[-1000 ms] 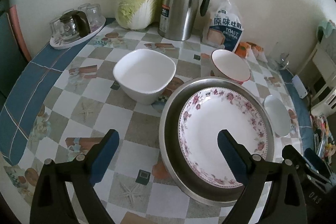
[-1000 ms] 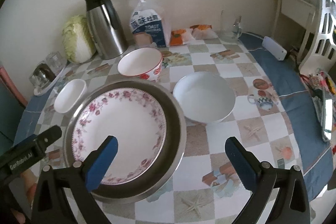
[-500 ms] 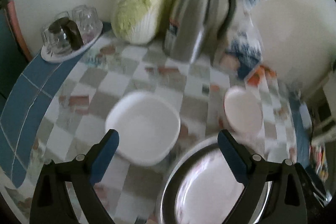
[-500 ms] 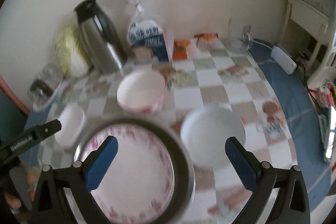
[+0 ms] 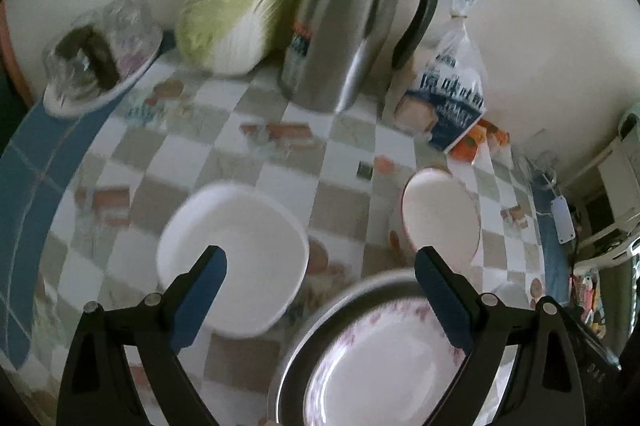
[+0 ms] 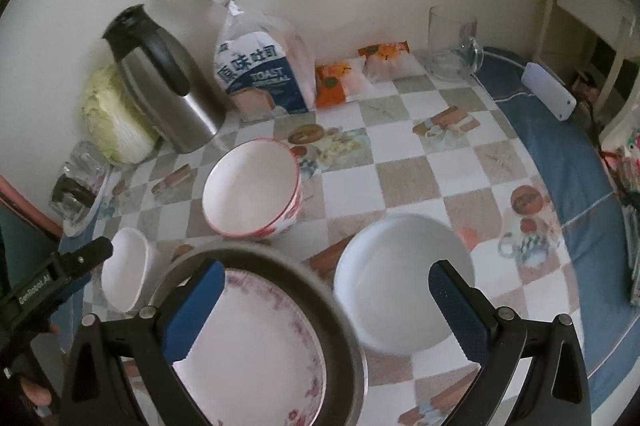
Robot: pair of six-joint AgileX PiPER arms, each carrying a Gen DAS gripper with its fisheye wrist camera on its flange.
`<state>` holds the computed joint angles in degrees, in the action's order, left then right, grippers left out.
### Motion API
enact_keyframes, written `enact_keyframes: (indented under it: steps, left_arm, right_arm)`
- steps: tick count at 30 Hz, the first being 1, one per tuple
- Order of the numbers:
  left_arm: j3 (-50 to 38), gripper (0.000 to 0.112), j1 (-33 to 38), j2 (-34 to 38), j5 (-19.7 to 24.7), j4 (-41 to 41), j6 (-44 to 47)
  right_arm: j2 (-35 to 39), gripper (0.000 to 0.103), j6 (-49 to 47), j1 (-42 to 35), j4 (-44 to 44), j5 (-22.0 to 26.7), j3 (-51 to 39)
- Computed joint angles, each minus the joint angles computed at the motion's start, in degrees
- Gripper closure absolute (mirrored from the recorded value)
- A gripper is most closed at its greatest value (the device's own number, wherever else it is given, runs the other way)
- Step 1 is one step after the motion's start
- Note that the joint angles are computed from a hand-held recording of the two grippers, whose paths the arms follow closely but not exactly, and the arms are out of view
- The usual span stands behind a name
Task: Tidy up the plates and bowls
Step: 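Close the left gripper on the red-rimmed bowl rim while the right gripper grips it too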
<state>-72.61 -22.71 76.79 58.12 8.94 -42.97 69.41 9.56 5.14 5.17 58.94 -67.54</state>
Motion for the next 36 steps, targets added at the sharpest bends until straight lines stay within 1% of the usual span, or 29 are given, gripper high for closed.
enact_keyframes:
  steps: [2, 4, 6, 8, 10, 12, 14, 17, 19, 20, 21, 23, 25, 26, 27, 28, 30, 31, 33, 34, 35, 36]
  left_arm:
    - [-2.7, 0.017, 0.9, 2.3, -1.6, 0.0, 1.9]
    - [-5.5, 0.017, 2.3, 5.5, -1.9, -2.5, 5.0]
    - [-10.0, 0.017, 4.1, 10.8, -0.1, -7.5, 9.9]
    - [-12.7, 0.017, 4.8, 14.3, 0.6, -10.2, 12.1]
    - [-14.8, 0.017, 4.9, 17.6, 0.4, -11.1, 13.1]
    - [-16.6, 0.017, 4.4, 20.5, 1.1, -11.3, 13.1]
    - [-18.0, 0.017, 4.0, 23.2, 1.7, -11.8, 13.8]
    - [-18.8, 0.017, 3.2, 25.2, 0.8, -12.3, 14.9]
    - [-19.7, 0.018, 2.7, 26.3, 0.7, -13.1, 15.6]
    - [-20.3, 0.022, 2.4, 27.0, 0.9, -13.2, 15.8]
    - [-20.9, 0.032, 2.2, 27.6, 1.2, -13.3, 16.1]
    - [-22.7, 0.043, 1.6, 29.3, 2.4, -13.3, 16.4]
    - [-23.5, 0.044, 1.4, 30.3, 2.8, -14.0, 16.7]
    - [-23.7, 0.045, 1.4, 30.7, 2.8, -14.4, 16.8]
    - [-23.8, 0.049, 1.3, 31.0, 2.9, -14.8, 16.9]
    - [-24.0, 0.052, 1.3, 31.4, 3.1, -15.2, 16.9]
    - [-24.0, 0.064, 1.3, 32.0, 3.0, -16.1, 17.3]
    - [-23.6, 0.067, 1.3, 32.0, 2.6, -16.5, 17.4]
    - [-22.9, 0.077, 1.4, 32.0, 2.1, -17.0, 17.5]
    - [-22.5, 0.079, 1.5, 32.1, 1.8, -17.3, 17.5]
    - [-22.2, 0.086, 1.6, 32.0, 1.6, -17.6, 17.7]
    - [-21.9, 0.09, 1.8, 31.9, 1.4, -18.1, 18.0]
  right_arm:
    - [3.0, 0.0, 0.0, 0.2, -2.1, 0.5, -3.4]
    - [6.9, 0.0, -2.5, -1.0, 0.1, 1.2, -6.8]
    - [11.2, 0.0, -3.7, -2.1, 2.3, 1.9, -9.7]
    - [15.1, 0.001, -4.0, -2.3, 3.4, 1.8, -11.5]
    - [18.0, 0.006, -4.5, -2.4, 4.5, 1.5, -12.3]
    - [21.0, 0.016, -4.5, -2.1, 5.0, 0.4, -12.7]
    - [23.3, 0.022, -4.4, -2.0, 5.5, -0.5, -12.6]
    - [25.5, 0.03, -5.9, -2.1, 7.4, -1.8, -12.0]
    - [26.6, 0.035, -6.0, -1.5, 7.2, -2.4, -11.9]
    - [27.0, 0.039, -6.1, -1.3, 7.1, -2.6, -11.8]
    - [27.6, 0.042, -6.2, -1.0, 7.1, -3.0, -11.7]
    - [28.5, 0.048, -6.5, -0.6, 7.2, -3.0, -11.8]
    - [28.8, 0.052, -7.1, -0.4, 7.4, -3.2, -11.9]
    - [28.8, 0.058, -7.8, -0.2, 7.7, -3.3, -11.9]
    - [28.8, 0.062, -8.9, -0.3, 8.7, -3.2, -11.9]
    - [28.9, 0.064, -9.4, -0.4, 9.2, -3.2, -12.0]
    - [28.8, 0.072, -10.1, -0.3, 9.9, -3.2, -11.8]
    - [28.8, 0.073, -10.4, -0.3, 10.2, -3.3, -11.7]
    - [28.6, 0.078, -11.1, -0.1, 10.9, -3.5, -11.4]
    - [28.7, 0.08, -11.5, 0.0, 11.1, -3.6, -11.3]
    - [28.7, 0.08, -11.7, 0.2, 11.4, -3.8, -11.2]
    - [29.0, 0.08, -11.5, 0.4, 11.1, -4.0, -11.4]
